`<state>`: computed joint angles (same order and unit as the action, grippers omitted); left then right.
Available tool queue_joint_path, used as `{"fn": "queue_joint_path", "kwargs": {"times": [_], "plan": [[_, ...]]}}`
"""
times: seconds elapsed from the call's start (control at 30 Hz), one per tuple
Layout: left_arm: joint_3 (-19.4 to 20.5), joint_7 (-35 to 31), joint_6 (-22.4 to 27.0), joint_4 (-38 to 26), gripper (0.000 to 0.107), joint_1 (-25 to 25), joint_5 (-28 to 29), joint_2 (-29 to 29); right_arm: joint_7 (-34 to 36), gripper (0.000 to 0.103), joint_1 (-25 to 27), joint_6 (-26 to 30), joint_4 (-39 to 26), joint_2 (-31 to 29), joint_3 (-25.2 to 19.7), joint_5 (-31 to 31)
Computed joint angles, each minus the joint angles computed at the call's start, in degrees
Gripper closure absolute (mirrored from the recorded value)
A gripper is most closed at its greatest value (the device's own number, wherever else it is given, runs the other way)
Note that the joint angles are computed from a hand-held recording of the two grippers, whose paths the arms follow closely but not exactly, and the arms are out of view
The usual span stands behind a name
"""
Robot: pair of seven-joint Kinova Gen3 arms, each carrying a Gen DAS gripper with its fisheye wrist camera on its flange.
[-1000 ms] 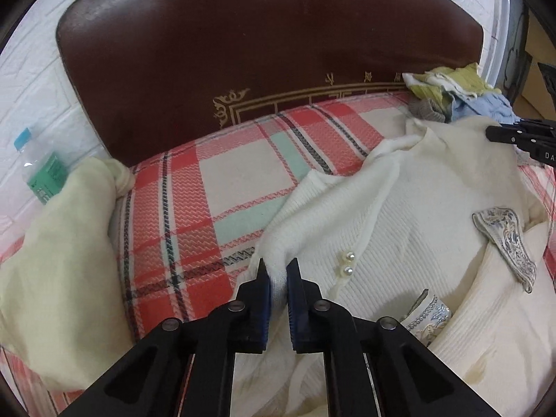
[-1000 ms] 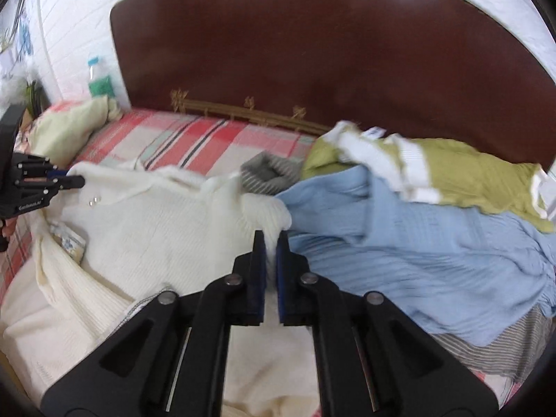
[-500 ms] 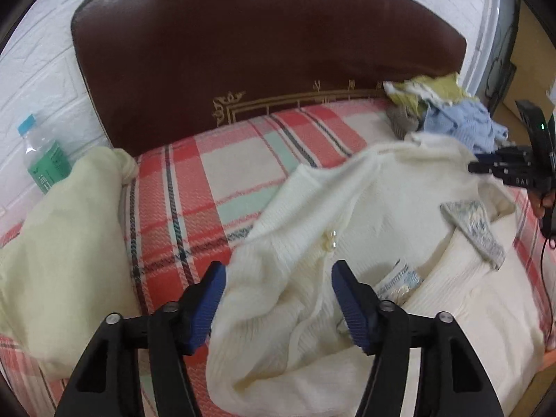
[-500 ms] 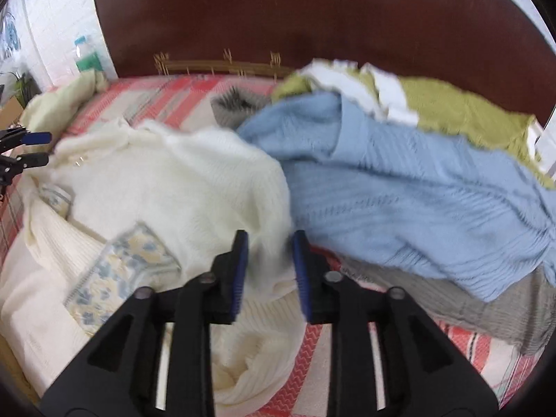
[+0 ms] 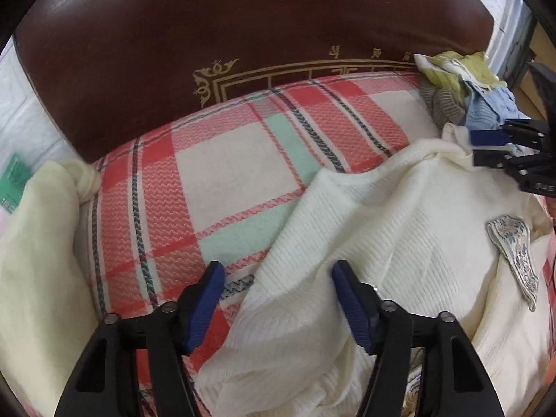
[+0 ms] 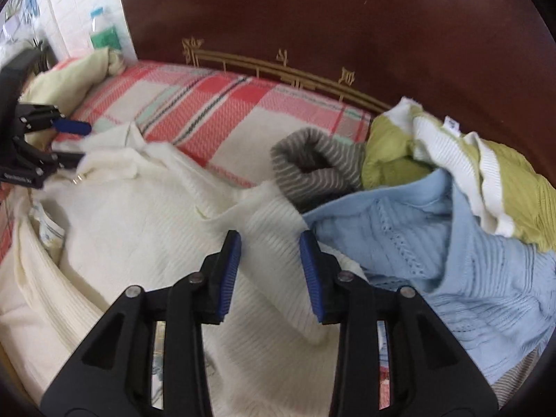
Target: Fold clothes
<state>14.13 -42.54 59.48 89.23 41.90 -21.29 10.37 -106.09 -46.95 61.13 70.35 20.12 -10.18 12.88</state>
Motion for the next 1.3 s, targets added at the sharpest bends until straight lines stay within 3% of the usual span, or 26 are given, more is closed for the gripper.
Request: {"fn": "queue_joint_path", "kwargs": {"times": [0.03,0.07,0.1,0.23,0.37,0.43,0.57,0.6,0.63,0.67,0.77,0.83,0.93,1.07,1.2,1.3], "plan": [[1.12,-0.28,-0.67,0.46,0.075,-0.73,0.01,-0.31,0.75,0.083,0.88,-0.13,0.4,-0.1,-1.18,-0.09],[1.82,-0.24,-0.85,0.65,0.09,-0.63,-0.7,-0.35,1.02,0.089,0.87,-1.19,1.43,-0.61,-1.31,0.29],[2.01,0.14,-0.13,0.36,0.095,0.54,-2.34,-0.06,1.05,0.094,-0.01,-2.15,2.25,-1.38,-0.37,0.53],[-0.97,5.55,5.88,-2.51,0.097,8.31,-11.66,1.51,-3.02,0.098,-2.37,-5.46,4.67,-3.96,0.67,6.3],[-0.93,13.23,11.68,-4.39,0.098,10.89,-20.34,2.2,-8.54,0.098,-2.85,-7.86,5.27,-5.21,1.04,10.56],[-0.8,14.53,12.48,-4.73,0.097,10.21,-20.93,2.6,-8.83,0.098,-2.71,-6.03,4.11,-3.79,0.58,10.63],[3.03,15.05,15.42,-5.28,0.089,6.65,-19.96,4.95,-8.87,0.094,-2.9,-2.86,2.4,-1.42,0.91,8.76],[5.19,16.73,16.35,-4.87,0.088,5.41,-20.45,5.12,-9.78,0.084,-2.59,-3.39,3.2,-2.04,0.58,8.78],[6.32,18.67,16.39,-4.18,0.079,4.81,-20.5,4.78,-10.63,0.074,-2.53,-4.13,4.11,-2.7,0.64,8.64],[6.38,21.0,15.5,-3.04,0.068,4.9,-20.23,3.61,-11.45,0.07,-2.37,-4.91,5.08,-3.45,0.61,8.47],[2.21,27.99,11.27,1.82,0.058,10.69,-20.75,-1.99,-11.76,0.065,-0.19,-9.46,10.37,-8.83,-0.84,5.85],[1.99,32.65,11.36,3.85,0.049,14.4,-22.49,-4.63,-10.07,0.064,2.11,-13.07,14.69,-13.3,-2.42,2.35],[7.65,37.79,13.92,5.2,0.046,15.26,-24.07,-6.74,-7.42,0.056,5.12,-15.91,20.37,-19.41,-4.73,-3.55],[12.59,44.02,14.83,7.01,0.044,17.19,-22.72,-8.4,-7.02,0.056,6.81,-16.96,26.6,-25.4,-7.31,-8.86],[17.56,51.21,16.23,8.9,0.043,19.82,-21.14,-8.32,-13.75,0.056,7.59,-17.03,32.24,-28.91,-12.73,-8.17],[18.9,58.2,16.74,10.46,0.042,24.26,-20.7,-8.95,-18.83,0.056,7.8,-19.58,37.6,-32.66,-15.27,-10.14]]}}
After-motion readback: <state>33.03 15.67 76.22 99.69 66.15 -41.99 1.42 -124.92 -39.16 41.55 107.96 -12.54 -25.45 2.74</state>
